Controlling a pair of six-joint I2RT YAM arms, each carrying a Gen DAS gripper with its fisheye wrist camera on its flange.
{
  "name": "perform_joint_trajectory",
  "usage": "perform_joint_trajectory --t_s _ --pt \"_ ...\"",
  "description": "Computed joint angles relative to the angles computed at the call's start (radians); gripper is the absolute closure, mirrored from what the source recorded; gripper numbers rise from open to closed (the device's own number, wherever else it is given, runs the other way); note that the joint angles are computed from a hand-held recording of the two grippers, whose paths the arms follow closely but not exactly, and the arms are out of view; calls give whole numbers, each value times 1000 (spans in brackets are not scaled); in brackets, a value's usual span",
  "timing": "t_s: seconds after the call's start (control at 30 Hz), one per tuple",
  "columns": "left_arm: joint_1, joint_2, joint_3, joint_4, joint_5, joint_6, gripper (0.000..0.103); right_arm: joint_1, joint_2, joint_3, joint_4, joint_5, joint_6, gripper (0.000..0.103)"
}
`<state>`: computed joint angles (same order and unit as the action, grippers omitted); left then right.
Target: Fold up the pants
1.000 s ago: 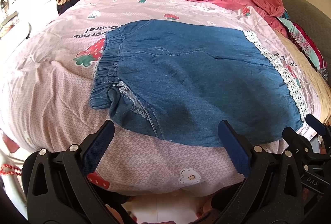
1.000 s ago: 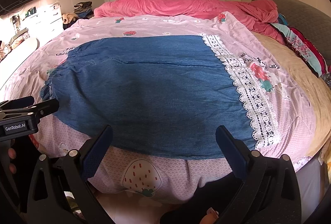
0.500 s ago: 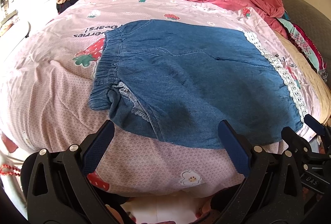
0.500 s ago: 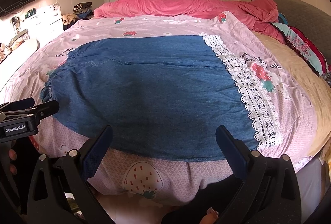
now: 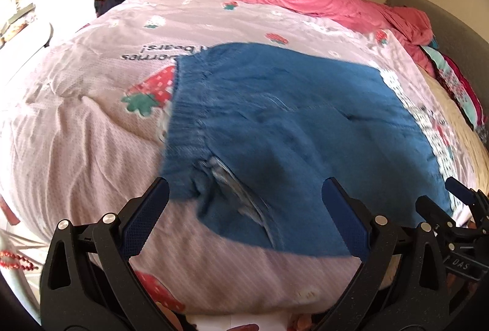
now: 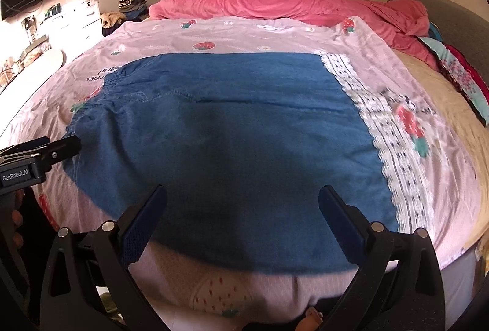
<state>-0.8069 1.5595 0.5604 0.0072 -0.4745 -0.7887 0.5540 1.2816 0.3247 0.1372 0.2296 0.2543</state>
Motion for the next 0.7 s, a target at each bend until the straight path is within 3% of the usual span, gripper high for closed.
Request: perform_joint_trajectory --t_s 0.3,0.7 --pt "187 26 52 31 88 139 9 -69 241 260 5 -90 -151 4" --pt "485 226 256 36 266 346 9 -125 627 773 -173 -208 -310 4"
